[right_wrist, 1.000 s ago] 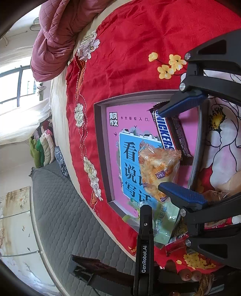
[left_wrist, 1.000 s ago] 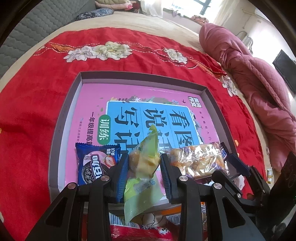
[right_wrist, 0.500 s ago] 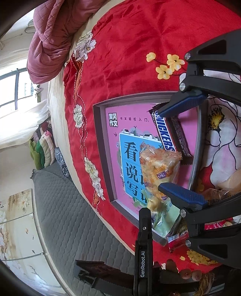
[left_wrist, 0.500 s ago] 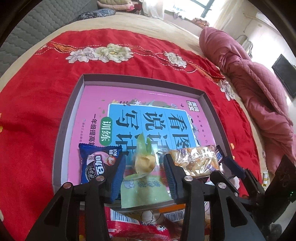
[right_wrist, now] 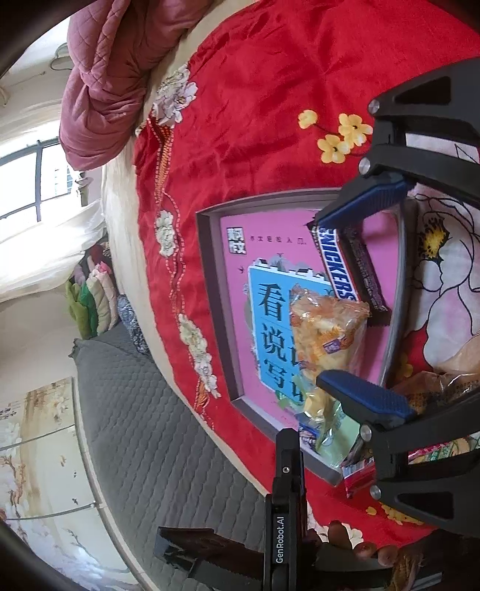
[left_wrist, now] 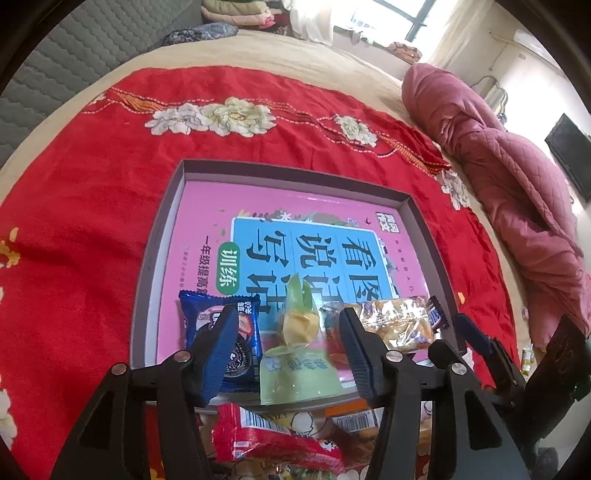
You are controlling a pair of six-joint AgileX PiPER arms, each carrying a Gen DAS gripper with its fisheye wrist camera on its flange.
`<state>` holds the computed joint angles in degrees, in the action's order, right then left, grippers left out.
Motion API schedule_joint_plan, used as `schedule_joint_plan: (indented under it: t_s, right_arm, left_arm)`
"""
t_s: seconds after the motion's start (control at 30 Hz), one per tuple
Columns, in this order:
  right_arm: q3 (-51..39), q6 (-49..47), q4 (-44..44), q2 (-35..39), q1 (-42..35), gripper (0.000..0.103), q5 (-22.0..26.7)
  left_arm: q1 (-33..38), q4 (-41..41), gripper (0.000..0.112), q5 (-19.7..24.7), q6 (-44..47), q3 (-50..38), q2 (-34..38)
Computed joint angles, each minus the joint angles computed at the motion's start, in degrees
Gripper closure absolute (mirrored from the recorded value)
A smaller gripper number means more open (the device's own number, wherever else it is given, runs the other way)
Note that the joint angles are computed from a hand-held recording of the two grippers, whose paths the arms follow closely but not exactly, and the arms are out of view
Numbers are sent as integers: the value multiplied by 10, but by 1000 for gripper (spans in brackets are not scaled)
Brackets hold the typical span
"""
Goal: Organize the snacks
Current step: 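Open the right tool to release the bread pack while the left tool releases the green snack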
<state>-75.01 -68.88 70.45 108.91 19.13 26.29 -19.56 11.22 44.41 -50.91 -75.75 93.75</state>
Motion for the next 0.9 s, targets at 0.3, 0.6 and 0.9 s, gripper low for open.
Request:
schedule_joint_plan:
  t_s: [0.3,0.6,0.9]
  right_arm:
    - [13,-49,47,-15,-5,15,2]
    - [27,-101,105,-30,-11,8,12]
    - [61,-188,173,-62,-9,2,35]
  left_arm:
    - [-5,31,48,25,-17,3,-28]
    - [3,42,47,38,-26,23,-62]
    - [1,53,47,52,-29,44,-95]
